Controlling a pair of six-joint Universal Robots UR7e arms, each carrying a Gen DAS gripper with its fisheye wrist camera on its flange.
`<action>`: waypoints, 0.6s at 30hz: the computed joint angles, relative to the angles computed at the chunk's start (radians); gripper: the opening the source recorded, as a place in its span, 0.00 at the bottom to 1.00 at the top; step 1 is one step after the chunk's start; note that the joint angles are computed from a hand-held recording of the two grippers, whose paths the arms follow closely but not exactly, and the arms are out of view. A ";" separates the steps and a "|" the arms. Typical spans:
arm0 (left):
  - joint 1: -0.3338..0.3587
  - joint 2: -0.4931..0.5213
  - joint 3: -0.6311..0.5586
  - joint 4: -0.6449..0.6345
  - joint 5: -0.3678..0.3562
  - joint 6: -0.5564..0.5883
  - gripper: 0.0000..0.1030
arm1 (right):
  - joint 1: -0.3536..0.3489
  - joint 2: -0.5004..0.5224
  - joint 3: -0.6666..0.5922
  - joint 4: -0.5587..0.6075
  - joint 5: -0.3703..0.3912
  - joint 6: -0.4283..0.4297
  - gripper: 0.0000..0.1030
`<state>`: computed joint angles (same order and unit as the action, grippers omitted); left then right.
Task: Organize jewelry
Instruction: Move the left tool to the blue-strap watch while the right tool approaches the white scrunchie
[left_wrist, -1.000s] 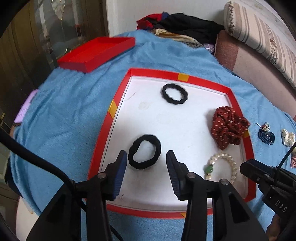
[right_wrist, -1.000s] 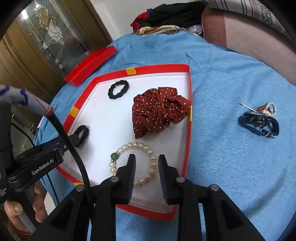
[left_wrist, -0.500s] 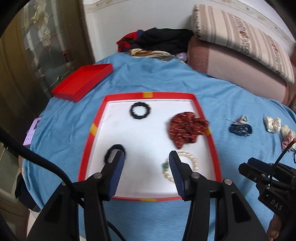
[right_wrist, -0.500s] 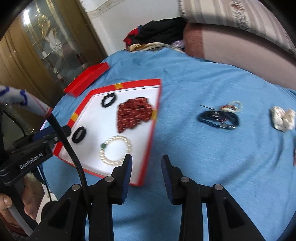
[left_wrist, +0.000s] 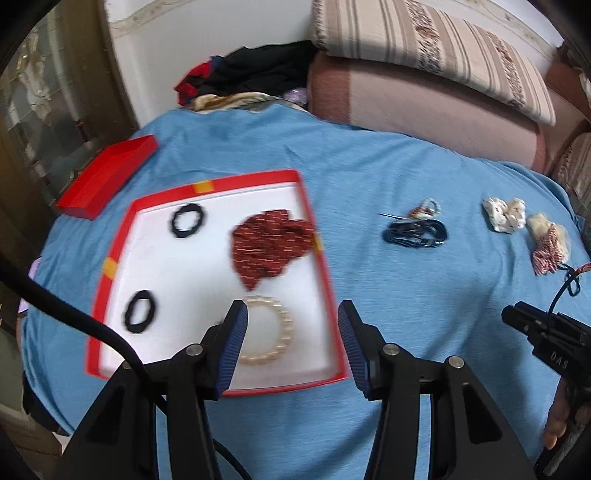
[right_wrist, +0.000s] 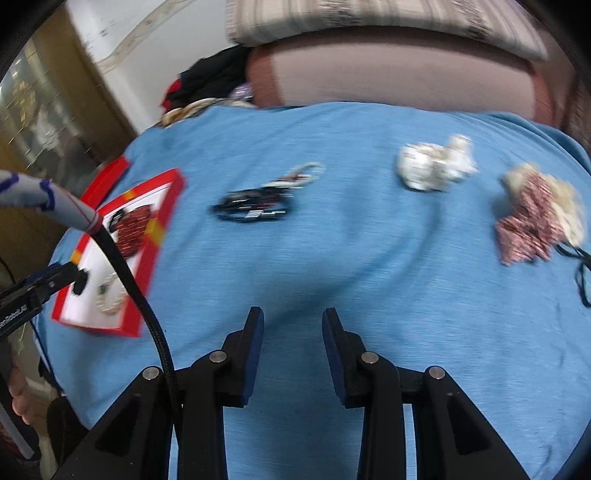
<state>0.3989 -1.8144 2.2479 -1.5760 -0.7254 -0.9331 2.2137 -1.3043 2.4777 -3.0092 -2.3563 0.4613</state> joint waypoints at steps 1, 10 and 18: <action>0.008 0.019 0.003 -0.037 -0.012 0.020 0.48 | -0.012 -0.025 0.015 0.001 -0.010 0.001 0.35; 0.084 0.234 0.021 -0.402 -0.082 0.217 0.49 | -0.117 -0.168 0.064 -0.034 -0.051 -0.066 0.40; 0.207 0.405 -0.026 -0.666 -0.122 0.387 0.49 | -0.193 -0.191 0.044 -0.144 -0.014 -0.188 0.44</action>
